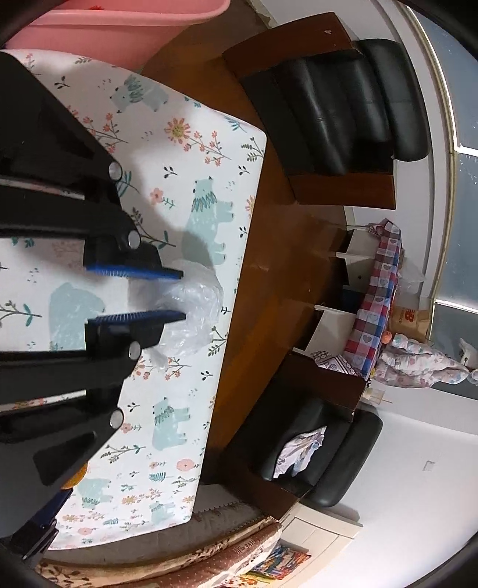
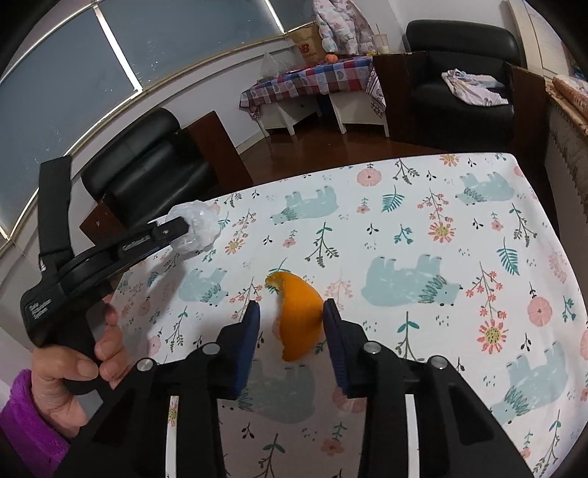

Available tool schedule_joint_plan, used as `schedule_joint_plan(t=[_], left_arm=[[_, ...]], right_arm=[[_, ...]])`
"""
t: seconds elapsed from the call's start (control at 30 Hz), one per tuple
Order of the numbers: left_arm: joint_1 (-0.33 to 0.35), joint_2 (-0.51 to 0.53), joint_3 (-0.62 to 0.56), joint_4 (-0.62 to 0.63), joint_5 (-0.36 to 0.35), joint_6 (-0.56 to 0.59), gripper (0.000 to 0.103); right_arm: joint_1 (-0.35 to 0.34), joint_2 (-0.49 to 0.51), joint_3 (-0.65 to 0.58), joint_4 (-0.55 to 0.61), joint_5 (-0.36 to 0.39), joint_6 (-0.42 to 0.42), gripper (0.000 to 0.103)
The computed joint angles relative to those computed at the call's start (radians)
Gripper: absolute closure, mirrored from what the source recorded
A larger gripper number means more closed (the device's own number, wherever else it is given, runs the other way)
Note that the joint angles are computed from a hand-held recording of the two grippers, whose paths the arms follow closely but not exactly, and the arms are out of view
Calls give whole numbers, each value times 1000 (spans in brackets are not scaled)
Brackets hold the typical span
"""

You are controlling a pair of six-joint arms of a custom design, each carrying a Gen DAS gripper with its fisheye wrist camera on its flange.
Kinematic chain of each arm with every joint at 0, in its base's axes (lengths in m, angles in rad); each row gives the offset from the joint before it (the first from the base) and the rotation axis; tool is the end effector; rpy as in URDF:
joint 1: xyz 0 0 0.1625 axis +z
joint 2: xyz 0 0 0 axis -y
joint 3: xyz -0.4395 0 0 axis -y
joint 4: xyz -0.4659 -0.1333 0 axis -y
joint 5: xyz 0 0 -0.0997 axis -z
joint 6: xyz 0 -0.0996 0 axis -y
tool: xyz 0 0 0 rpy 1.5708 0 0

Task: Collect trash
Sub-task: 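Grasp the clear plastic bag with the left tool while the right tool grasps the orange peel, then carry the clear bag and orange peel with both tools over the pink bucket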

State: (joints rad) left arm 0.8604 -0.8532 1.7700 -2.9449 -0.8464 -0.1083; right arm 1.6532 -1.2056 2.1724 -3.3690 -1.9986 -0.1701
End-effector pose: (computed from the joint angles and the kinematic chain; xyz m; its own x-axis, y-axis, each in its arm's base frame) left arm -0.3020 -0.6567 0.1009 -0.8174 0.1915 -0.5434 0.4997 0.7050 -0.5032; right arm 0.1374 -0.5462 0.2021 -0.9092 0.1136 0.4006 -0.2124 0.7009 -0.6809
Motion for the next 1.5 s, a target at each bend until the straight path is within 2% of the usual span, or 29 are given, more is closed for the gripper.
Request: schedule_joint_plan(t=[0.07,0.23,0.43,0.93,1.17,1.37,1.5], left_arm=[[-4,-18,18,-6,-6,-8,91],[-25,-70,69,-5,-14,-25,92],[-58,-161,154,28,-26,-71,92],[-127,-353,322,189,30,-206,91],[-151,-409,379,207,65,-229,92],[-169,-452,421,206,67,-233,91],[-182,-471,436,199,64,-227,92]], right_arm=[[-4,-3,-1,9,5,7,80],[-9,-9,3,18,20,3,82],[-10,-13,5,29,35,-14,83],[-23,-32,16,49,67,-7,84],[-27,-36,18,57,74,-5,84],[-23,-32,10,64,55,1,85],[-3,-17,8,44,-3,-2,88]])
